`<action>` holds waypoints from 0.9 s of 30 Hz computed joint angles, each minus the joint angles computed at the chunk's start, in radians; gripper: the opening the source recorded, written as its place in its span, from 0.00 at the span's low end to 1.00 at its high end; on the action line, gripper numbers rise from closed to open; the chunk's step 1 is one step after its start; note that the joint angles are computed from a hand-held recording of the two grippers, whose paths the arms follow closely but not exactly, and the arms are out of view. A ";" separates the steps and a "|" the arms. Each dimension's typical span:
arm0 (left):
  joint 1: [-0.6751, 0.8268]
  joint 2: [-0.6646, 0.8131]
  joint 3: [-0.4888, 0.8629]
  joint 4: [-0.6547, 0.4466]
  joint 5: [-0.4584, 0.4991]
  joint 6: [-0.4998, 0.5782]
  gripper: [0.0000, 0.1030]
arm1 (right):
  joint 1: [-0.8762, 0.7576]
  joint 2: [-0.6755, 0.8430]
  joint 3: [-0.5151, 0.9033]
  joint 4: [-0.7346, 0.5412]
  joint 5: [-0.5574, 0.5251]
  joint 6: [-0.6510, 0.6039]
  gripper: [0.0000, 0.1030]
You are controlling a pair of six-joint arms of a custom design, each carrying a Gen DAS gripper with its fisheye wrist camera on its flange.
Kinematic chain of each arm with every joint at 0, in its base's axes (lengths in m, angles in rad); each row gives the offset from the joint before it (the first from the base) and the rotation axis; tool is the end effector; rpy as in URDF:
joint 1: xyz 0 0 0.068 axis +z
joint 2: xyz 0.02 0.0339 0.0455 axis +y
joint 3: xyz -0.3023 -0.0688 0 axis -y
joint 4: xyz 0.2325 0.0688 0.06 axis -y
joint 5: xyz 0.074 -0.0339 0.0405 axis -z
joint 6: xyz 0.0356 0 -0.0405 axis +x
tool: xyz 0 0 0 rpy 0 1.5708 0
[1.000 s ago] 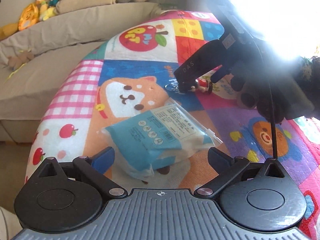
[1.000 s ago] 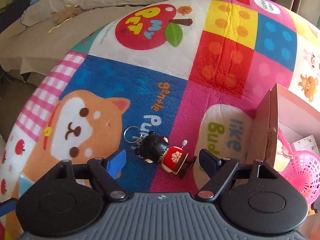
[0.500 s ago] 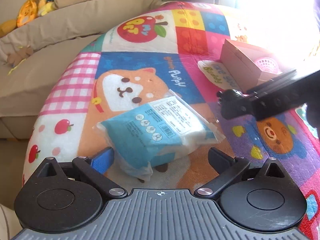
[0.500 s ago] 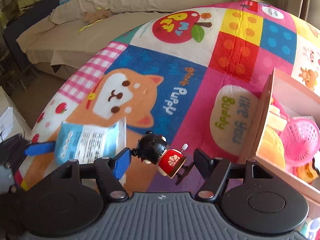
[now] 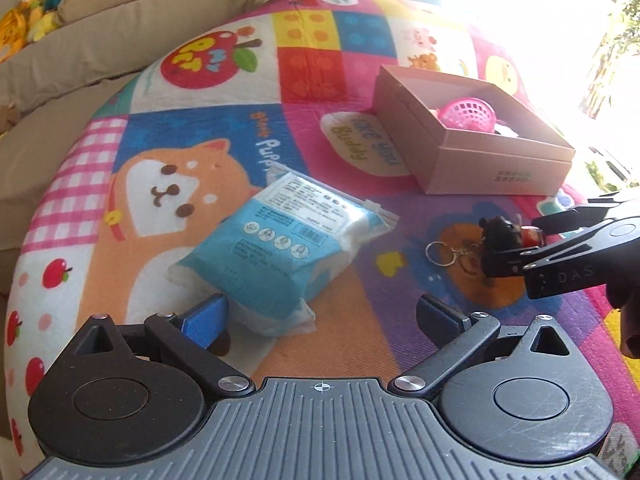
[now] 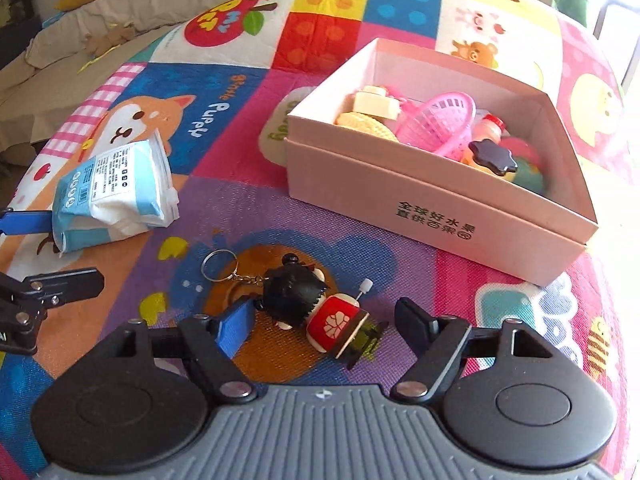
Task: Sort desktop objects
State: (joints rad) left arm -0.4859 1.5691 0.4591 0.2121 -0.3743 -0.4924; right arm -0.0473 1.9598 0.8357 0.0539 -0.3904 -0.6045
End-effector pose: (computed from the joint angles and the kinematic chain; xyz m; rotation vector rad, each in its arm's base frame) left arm 0.2213 -0.1022 0.1504 -0.1654 2.3803 0.0067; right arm 0.3408 -0.0026 0.1156 -0.8204 2.4021 0.2673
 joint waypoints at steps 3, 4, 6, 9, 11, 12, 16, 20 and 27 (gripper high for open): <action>-0.037 -0.016 0.018 -0.029 -0.018 0.018 1.00 | -0.015 0.011 -0.015 0.036 -0.007 0.024 0.86; -0.049 -0.031 0.018 -0.035 -0.033 0.033 1.00 | -0.017 0.013 -0.026 0.059 -0.004 0.032 0.91; -0.065 -0.065 0.016 -0.046 -0.083 0.070 1.00 | -0.021 0.018 -0.048 0.102 0.006 0.045 0.97; -0.050 -0.085 0.025 -0.051 -0.144 0.125 1.00 | -0.036 0.023 -0.070 0.140 -0.007 0.043 1.00; -0.009 -0.053 0.044 -0.051 -0.145 0.143 1.00 | -0.043 0.025 -0.082 0.162 -0.018 0.037 1.00; 0.008 -0.032 0.052 -0.047 -0.140 0.146 1.00 | -0.044 0.023 -0.087 0.169 -0.020 0.037 1.00; 0.065 0.068 0.079 -0.021 -0.094 0.151 1.00 | -0.049 0.017 -0.087 0.157 -0.030 0.028 1.00; 0.062 0.091 0.059 0.031 -0.002 0.151 1.00 | -0.072 0.001 -0.088 0.113 -0.068 -0.023 1.00; 0.016 0.105 0.055 0.051 0.002 0.149 1.00 | -0.102 -0.021 -0.120 0.178 -0.148 -0.052 0.99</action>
